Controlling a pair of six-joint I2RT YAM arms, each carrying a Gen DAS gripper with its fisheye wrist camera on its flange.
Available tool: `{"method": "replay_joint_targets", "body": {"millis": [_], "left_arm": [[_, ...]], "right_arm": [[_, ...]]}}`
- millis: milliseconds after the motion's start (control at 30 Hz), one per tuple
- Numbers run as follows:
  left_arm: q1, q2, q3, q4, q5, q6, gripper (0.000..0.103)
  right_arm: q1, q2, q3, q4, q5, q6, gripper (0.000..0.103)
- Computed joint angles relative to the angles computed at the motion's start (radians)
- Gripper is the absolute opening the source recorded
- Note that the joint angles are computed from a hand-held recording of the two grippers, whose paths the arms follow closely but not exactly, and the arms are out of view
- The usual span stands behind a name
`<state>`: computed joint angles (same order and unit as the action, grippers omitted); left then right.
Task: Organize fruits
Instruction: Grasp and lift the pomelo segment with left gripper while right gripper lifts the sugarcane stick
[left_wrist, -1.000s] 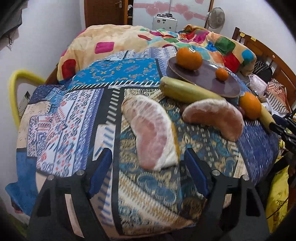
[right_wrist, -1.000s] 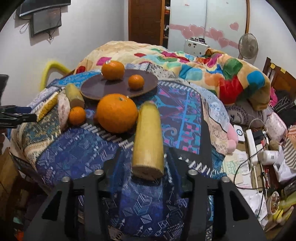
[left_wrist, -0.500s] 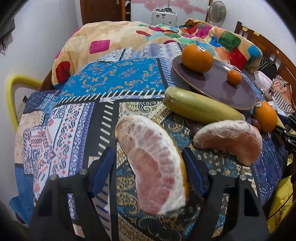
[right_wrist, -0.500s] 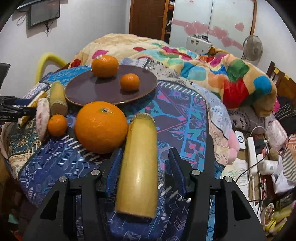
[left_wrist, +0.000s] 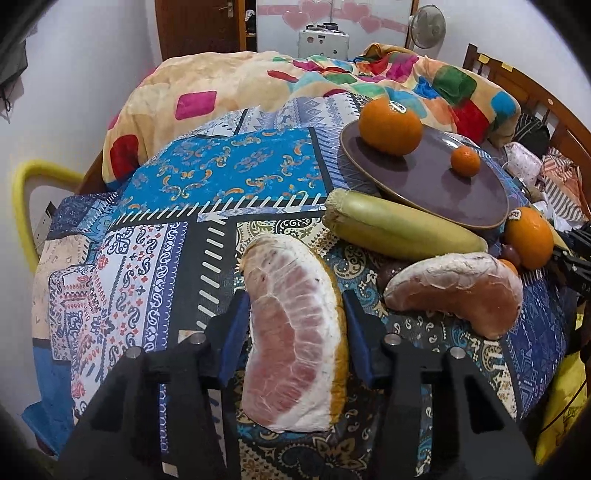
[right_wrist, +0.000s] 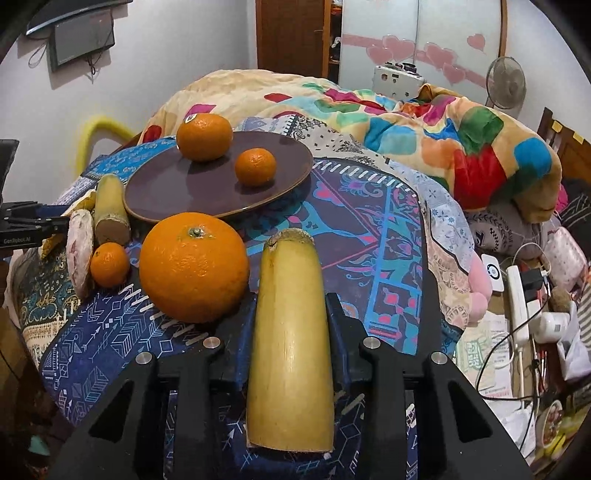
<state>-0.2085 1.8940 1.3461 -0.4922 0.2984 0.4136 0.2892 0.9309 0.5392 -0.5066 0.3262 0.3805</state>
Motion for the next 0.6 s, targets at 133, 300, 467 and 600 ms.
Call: {"method": "replay_joint_targets", "body": {"millis": [133, 300, 467, 600], "left_arm": [[0.015, -0.017, -0.012, -0.001, 0.022, -0.014, 0.049], [0.019, -0.078, -0.04, 0.009, 0.043, -0.015, 0.049], [0.011, -0.132, -0.049, 0.011, 0.069, -0.023, 0.049], [-0.003, -0.157, -0.034, 0.008, 0.092, -0.039, 0.049]], "right_arm": [[-0.003, -0.036, -0.006, -0.011, -0.013, 0.019, 0.033], [0.038, -0.059, 0.017, -0.044, 0.038, 0.027, 0.033], [0.074, -0.086, 0.042, -0.068, 0.089, 0.03, 0.033], [0.079, -0.094, 0.067, -0.063, 0.103, 0.025, 0.033]]}}
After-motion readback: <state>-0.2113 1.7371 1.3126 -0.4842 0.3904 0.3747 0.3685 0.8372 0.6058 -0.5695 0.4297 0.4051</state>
